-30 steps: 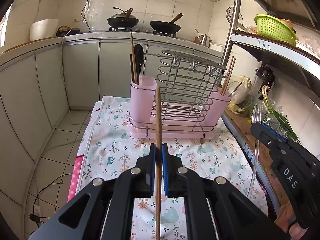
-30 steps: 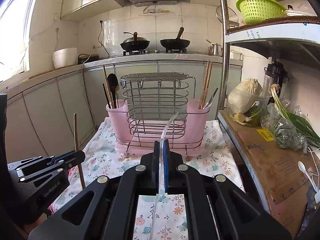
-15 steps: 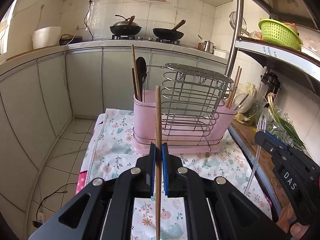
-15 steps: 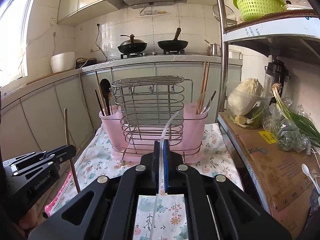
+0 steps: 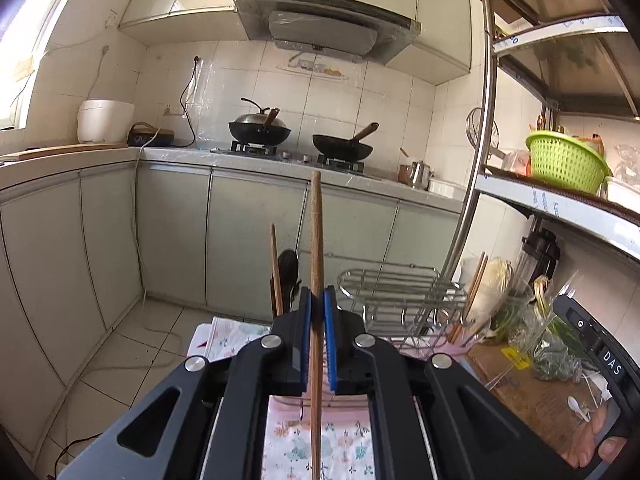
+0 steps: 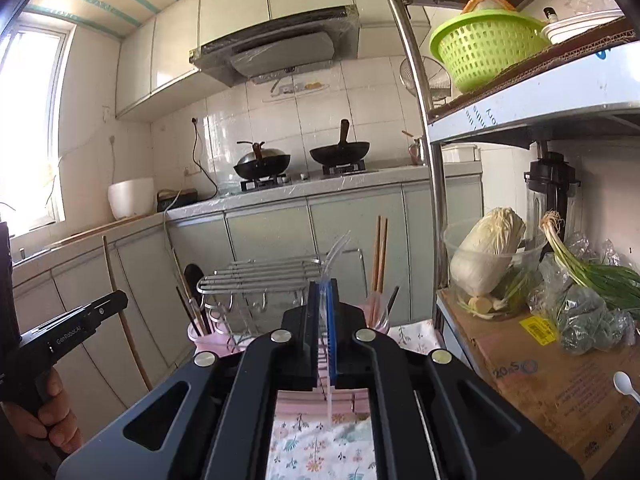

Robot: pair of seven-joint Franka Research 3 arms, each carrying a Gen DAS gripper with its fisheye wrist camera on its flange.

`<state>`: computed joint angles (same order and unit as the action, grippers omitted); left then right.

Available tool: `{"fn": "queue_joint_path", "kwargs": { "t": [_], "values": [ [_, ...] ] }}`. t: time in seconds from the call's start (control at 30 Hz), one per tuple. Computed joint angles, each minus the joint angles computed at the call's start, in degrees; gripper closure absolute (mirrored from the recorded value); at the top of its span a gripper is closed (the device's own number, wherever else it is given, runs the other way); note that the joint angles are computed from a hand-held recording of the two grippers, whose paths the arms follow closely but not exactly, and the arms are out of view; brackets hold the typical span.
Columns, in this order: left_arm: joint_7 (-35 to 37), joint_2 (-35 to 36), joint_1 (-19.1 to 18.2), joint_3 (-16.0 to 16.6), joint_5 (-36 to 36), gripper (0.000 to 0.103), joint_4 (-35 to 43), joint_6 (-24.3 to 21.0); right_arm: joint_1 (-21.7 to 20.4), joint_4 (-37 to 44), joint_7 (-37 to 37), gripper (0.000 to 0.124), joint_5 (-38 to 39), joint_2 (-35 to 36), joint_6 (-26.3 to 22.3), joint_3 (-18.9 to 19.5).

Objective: Organize utensils
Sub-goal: 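Lift and carry the wooden chopstick over the pink cup while the right tool carries the fork to the holder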

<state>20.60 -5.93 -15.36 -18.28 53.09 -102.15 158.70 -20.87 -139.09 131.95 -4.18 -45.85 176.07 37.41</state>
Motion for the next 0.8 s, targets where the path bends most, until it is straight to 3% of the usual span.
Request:
{"fn": "queue_joint_path", "kwargs": {
  "t": [0.27, 0.5, 0.8],
  "values": [
    [-5.0, 5.3, 0.0, 1.7, 5.9, 0.097, 9.9, 0.8, -7.4, 5.0, -3.4, 0.12, 0.9, 2.7, 7.1, 1.1],
    [-3.3, 10.4, -2.6, 4.4, 6.4, 0.097, 16.6, 0.7, -13.9, 10.2, -7.7, 0.12, 4.1, 8.2, 11.4, 6.0],
    [-5.5, 14.7, -5.1, 8.3, 7.4, 0.097, 21.3, 2.2, -22.5, 14.4, -11.4, 0.12, 7.3, 12.7, 12.9, 14.3]
  ]
}}
